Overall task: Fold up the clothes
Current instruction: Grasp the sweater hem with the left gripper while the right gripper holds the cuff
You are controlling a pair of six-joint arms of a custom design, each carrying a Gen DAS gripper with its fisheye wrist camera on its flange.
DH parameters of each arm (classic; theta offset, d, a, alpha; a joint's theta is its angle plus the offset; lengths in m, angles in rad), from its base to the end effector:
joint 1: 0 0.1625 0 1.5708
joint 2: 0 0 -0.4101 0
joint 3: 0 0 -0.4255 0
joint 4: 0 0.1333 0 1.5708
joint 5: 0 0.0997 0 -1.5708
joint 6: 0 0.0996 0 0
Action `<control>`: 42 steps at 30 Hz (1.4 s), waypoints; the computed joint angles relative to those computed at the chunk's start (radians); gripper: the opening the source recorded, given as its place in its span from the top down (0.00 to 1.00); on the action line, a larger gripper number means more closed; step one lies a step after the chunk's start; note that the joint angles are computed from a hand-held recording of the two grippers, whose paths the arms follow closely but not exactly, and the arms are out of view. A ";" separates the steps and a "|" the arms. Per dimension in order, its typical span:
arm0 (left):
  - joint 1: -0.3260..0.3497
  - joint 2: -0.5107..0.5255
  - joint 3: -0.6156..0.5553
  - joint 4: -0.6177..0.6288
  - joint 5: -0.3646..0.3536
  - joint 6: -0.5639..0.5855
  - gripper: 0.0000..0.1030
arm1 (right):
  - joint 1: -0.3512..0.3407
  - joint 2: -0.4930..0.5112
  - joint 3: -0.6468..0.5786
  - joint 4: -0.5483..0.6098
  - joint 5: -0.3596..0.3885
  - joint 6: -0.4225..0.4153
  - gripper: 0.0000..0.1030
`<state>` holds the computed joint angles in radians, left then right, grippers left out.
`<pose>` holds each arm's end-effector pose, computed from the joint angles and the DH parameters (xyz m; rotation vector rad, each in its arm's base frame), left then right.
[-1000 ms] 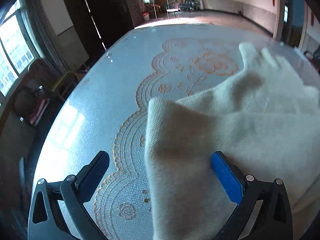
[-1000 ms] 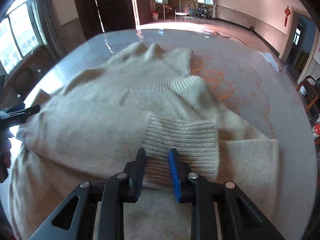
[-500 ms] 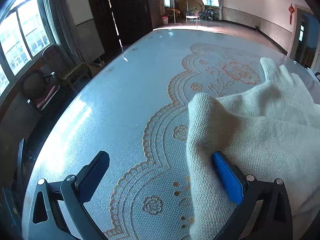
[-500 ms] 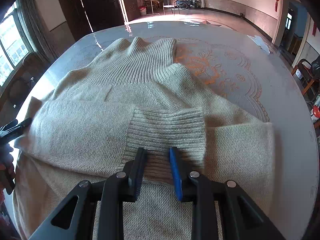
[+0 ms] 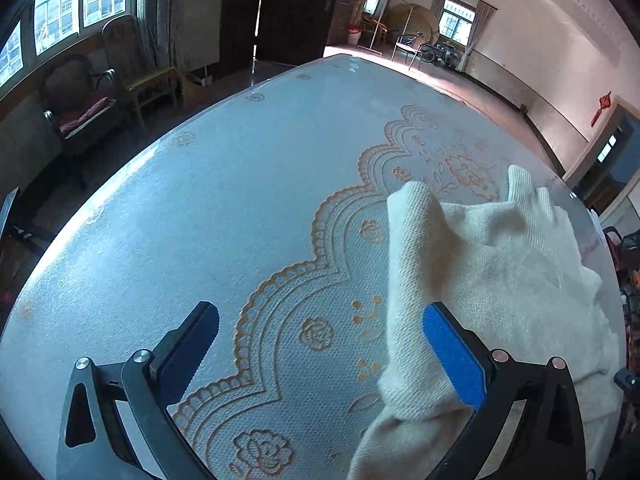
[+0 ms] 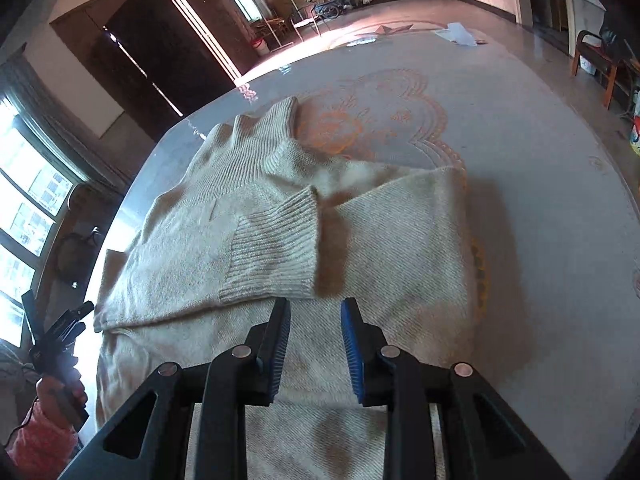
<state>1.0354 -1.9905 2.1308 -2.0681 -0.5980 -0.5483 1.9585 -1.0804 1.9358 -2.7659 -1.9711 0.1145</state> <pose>-0.0019 -0.4258 0.4598 -0.2337 2.2928 -0.9803 0.3131 -0.5168 0.1498 0.2825 -2.7645 0.6013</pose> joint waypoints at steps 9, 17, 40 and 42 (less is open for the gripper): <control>0.053 0.436 -0.329 -0.009 -0.094 0.195 0.00 | -0.002 0.261 -0.446 0.269 0.010 -0.051 0.75; 0.103 0.771 -0.643 -0.058 -0.144 0.410 0.00 | -0.048 0.488 -0.810 0.415 -0.037 -0.094 0.74; 0.154 1.015 -0.865 -0.091 -0.329 0.666 0.00 | -0.094 0.655 -1.073 0.555 0.063 -0.184 0.69; 0.143 1.016 -0.837 -0.127 -0.294 0.726 0.00 | -0.089 0.655 -1.051 0.509 0.048 -0.220 0.69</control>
